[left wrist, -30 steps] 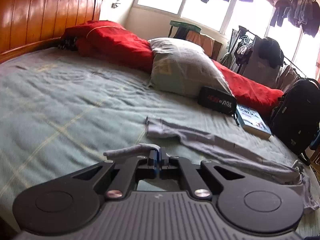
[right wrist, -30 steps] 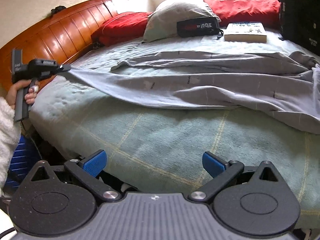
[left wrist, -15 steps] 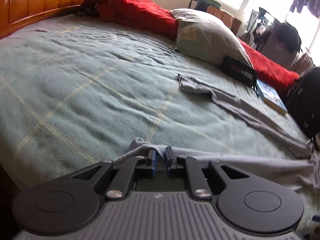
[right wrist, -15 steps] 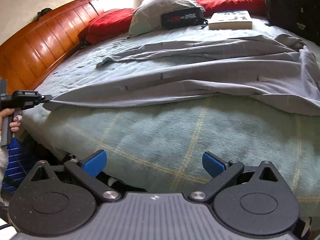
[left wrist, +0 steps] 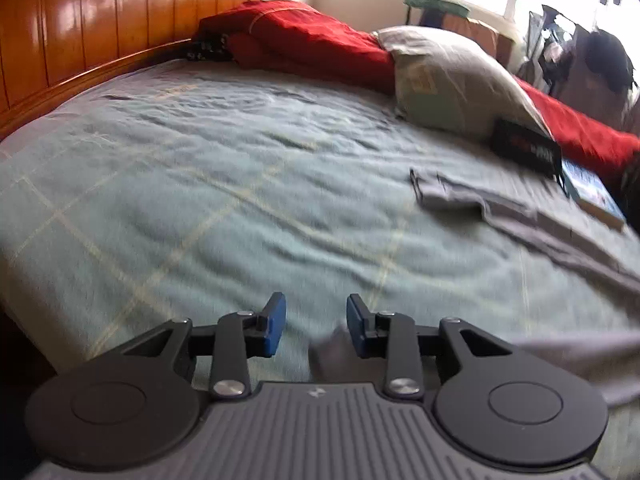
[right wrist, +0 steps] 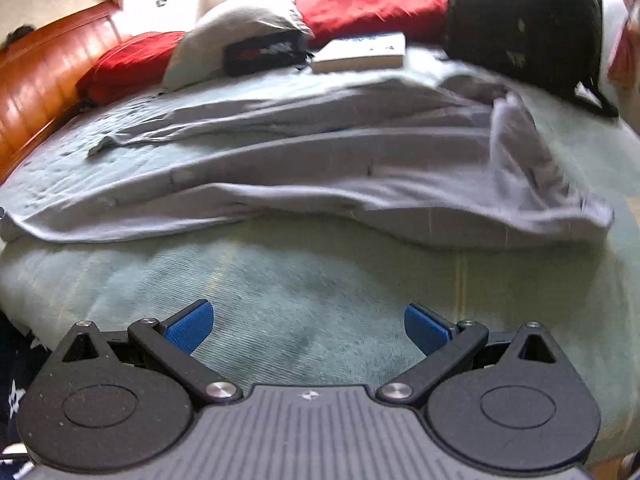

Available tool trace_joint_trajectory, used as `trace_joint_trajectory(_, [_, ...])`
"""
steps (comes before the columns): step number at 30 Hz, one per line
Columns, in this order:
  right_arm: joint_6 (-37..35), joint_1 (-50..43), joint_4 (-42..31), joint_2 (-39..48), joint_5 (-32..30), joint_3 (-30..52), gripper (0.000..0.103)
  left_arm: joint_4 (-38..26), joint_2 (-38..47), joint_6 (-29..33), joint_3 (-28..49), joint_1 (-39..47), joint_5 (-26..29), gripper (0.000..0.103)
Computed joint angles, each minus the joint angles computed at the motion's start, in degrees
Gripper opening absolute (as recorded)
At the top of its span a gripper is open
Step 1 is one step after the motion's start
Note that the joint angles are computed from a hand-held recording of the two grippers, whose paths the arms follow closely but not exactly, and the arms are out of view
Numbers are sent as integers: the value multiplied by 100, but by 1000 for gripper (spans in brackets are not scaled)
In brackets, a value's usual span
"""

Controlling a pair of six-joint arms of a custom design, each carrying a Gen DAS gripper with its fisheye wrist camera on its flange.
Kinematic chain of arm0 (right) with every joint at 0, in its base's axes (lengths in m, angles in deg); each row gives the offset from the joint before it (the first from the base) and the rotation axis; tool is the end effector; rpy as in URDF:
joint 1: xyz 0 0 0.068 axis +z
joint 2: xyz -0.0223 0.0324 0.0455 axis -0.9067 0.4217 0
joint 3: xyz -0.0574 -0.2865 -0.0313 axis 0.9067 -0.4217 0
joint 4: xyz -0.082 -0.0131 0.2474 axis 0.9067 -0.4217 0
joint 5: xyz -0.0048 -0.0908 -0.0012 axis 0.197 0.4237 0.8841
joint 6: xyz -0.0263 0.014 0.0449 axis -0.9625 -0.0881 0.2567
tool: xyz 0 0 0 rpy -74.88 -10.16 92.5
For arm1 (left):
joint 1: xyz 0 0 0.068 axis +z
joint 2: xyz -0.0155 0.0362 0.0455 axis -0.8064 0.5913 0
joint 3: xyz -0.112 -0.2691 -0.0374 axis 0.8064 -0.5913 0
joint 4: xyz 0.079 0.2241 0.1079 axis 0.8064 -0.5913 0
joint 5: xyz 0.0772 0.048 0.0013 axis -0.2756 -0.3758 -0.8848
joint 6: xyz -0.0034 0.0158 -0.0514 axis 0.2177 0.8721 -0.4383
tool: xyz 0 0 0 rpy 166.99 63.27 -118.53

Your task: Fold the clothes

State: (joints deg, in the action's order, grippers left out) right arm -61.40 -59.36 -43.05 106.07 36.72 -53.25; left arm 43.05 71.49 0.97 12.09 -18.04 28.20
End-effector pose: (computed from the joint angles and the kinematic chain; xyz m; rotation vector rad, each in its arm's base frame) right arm 0.2656 0.0387 0.0974 -0.3938 2.3890 0.4246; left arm 0.1505 0.1019 0.1533 -0.6997 2.2264 0.1176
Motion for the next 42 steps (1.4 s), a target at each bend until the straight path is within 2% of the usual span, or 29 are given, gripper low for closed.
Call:
trace_joint_trajectory(4, [357, 111, 873, 441, 179, -266, 103, -306, -106, -288, 306, -1295, -1270, 33])
trace_joint_trajectory(6, [347, 260, 1316, 590, 415, -415, 103, -244, -185, -375, 318, -2462, -2217, 39])
trace_joint_trajectory(9, [134, 438, 1446, 665, 710, -451, 103, 199, 55, -385, 337, -4233, -3359, 55])
trace_joint_trajectory(11, [142, 382, 1463, 701, 636, -427, 103, 692, 458, -325, 309, -5208, -3687, 65])
trace_joint_trajectory(14, [119, 212, 1671, 758, 383, -508, 103, 1490, 1312, -149, 399, -6413, -3881, 69])
trace_joint_trajectory(17, [-95, 196, 2559, 1037, 341, -830, 103, 1720, 2150, -141, 677, -7116, -3662, 69])
trace_joint_trajectory(19, [-183, 185, 3092, 1240, 321, -999, 103, 1833, 2625, -171, 852, -7484, -3747, 69])
trace_joint_trajectory(22, [-183, 143, 2971, 1172, 264, -961, 103, 1779, 3015, -369, 1050, -7873, -3896, 69])
trace_joint_trajectory(28, [-204, 178, 2953, 1157, 310, -961, 103, 1684, 3116, -828, 1068, -8299, -4312, 69])
trace_joint_trajectory(33, [-191, 203, 3047, 1191, 348, -987, 103, 1676, 3436, -811, 1207, -8585, -4709, 69])
trace_joint_trajectory(36, [-165, 229, 3098, 1184, 389, -1020, 103, 1737, 3562, -805, 1238, -8660, -4754, 69])
trace_joint_trajectory(42, [-122, 199, 2725, 961, 321, -944, 103, 1687, 3731, -995, 1308, -8680, -4796, 69])
